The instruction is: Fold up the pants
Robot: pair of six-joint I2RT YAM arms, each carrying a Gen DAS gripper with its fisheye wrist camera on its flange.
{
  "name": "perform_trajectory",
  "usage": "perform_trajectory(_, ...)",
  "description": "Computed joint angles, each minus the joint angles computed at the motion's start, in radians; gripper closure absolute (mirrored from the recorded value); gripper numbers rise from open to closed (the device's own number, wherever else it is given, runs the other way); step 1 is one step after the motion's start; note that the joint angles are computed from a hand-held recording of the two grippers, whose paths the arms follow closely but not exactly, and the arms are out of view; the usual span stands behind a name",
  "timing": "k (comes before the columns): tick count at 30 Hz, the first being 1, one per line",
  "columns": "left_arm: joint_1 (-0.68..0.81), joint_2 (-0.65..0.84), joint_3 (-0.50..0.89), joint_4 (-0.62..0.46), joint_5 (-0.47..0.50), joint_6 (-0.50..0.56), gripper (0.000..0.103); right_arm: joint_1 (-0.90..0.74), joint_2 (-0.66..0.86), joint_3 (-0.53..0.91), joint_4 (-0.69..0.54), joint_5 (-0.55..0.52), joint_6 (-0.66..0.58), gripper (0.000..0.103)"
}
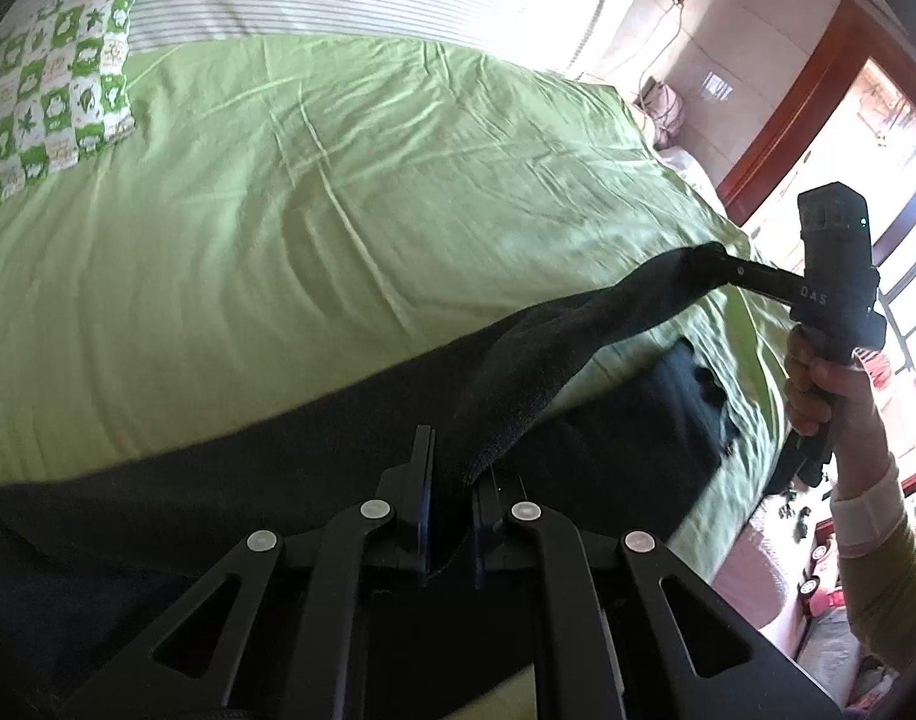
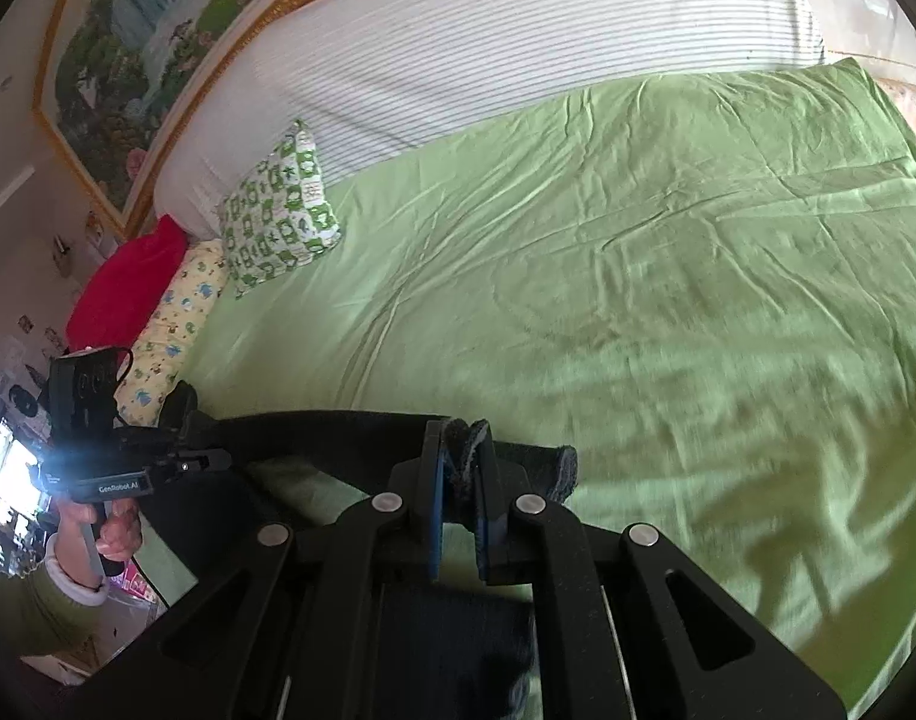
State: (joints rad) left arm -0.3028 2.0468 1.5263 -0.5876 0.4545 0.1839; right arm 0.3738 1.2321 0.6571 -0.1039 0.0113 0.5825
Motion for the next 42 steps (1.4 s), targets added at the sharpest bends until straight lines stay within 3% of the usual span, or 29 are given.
perform_trajectory(6,0.006,-0.094,-0.149,0.062,0.028,-0.012,0.096,0.067,-0.11,-0.087,0.005,0.035,-0.001,0.094)
perform_trajectory(15,-0.014,-0.224,-0.351,0.177,0.025,0.01,0.096,0.231,-0.283,-0.199,-0.056,0.171,0.039,0.094)
perform_trajectory(28,-0.039,-0.199,-0.47,0.252,-0.011,0.051,0.093,0.368,-0.254,-0.291,-0.059,0.276,0.19,0.094)
perform_trajectory(32,-0.048,-0.167,-0.473,0.272,-0.015,0.03,0.08,0.371,-0.222,-0.315,-0.009,0.268,0.22,0.089)
perform_trajectory(34,-0.047,-0.18,-0.487,0.278,0.003,0.022,0.067,0.386,-0.238,-0.319,-0.014,0.281,0.252,0.082)
perform_trajectory(35,-0.046,-0.191,-0.498,0.281,0.014,0.021,0.055,0.404,-0.246,-0.314,-0.03,0.299,0.272,0.079)
perform_trajectory(36,-0.045,-0.211,-0.52,0.294,0.02,0.018,0.048,0.424,-0.25,-0.308,-0.046,0.319,0.287,0.071)
perform_trajectory(38,-0.046,-0.242,-0.555,0.318,0.013,0.016,0.047,0.504,-0.253,-0.269,-0.136,0.422,0.347,0.057)
perform_trajectory(42,-0.013,-0.293,-0.611,0.331,0.033,0.014,0.047,0.629,-0.287,-0.225,-0.26,0.572,0.466,0.055)
